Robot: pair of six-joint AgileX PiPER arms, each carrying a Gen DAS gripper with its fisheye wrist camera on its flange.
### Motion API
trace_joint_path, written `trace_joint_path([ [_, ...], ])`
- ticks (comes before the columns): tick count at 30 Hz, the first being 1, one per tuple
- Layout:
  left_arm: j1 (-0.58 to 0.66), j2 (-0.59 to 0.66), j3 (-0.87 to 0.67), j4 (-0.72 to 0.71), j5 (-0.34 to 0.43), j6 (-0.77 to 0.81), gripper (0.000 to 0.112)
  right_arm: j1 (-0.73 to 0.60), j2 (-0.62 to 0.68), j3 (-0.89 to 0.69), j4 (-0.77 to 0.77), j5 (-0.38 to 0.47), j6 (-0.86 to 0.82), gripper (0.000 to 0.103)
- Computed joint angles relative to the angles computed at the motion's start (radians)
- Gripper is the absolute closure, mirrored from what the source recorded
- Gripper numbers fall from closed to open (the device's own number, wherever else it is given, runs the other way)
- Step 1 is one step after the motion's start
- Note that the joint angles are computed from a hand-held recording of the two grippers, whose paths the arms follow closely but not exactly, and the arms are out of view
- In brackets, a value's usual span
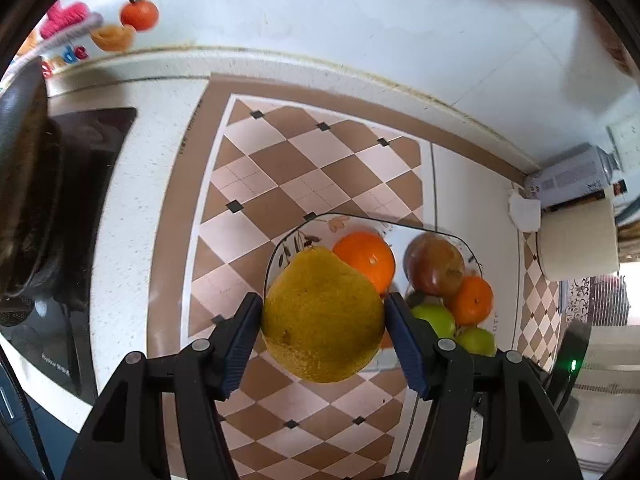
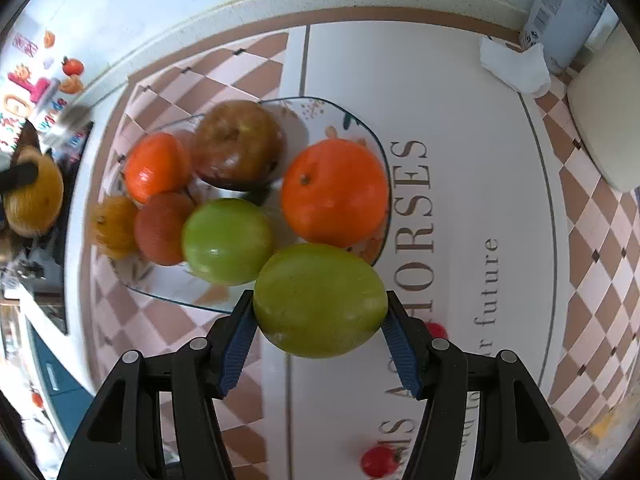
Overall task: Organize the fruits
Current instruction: 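Lower the lemon and green apple onto the plate and open both tools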
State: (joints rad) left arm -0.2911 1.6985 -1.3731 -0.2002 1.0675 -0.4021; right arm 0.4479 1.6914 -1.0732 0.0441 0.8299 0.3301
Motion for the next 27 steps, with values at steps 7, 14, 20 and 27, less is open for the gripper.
trace_joint_path([
  [7,0.034,0.190,-0.149,-0.023,0.058,0.032,0.052,0.030,0.020,-0.035,-0.036,0.001,0.026,0.039],
  [14,0.034,0.297,-0.213,-0.014,0.093,0.048,0.051,0.030,0.058,-0.065,-0.034,0.001,0.035,0.039],
  [20,0.061,0.314,-0.197,-0.079,0.101,0.061,0.051,0.003,0.071,-0.059,0.014,-0.016,0.022,0.038],
  [27,0.065,0.263,-0.208,-0.043,0.132,0.049,0.045,0.007,0.053,-0.080,-0.016,0.001,0.063,0.020],
])
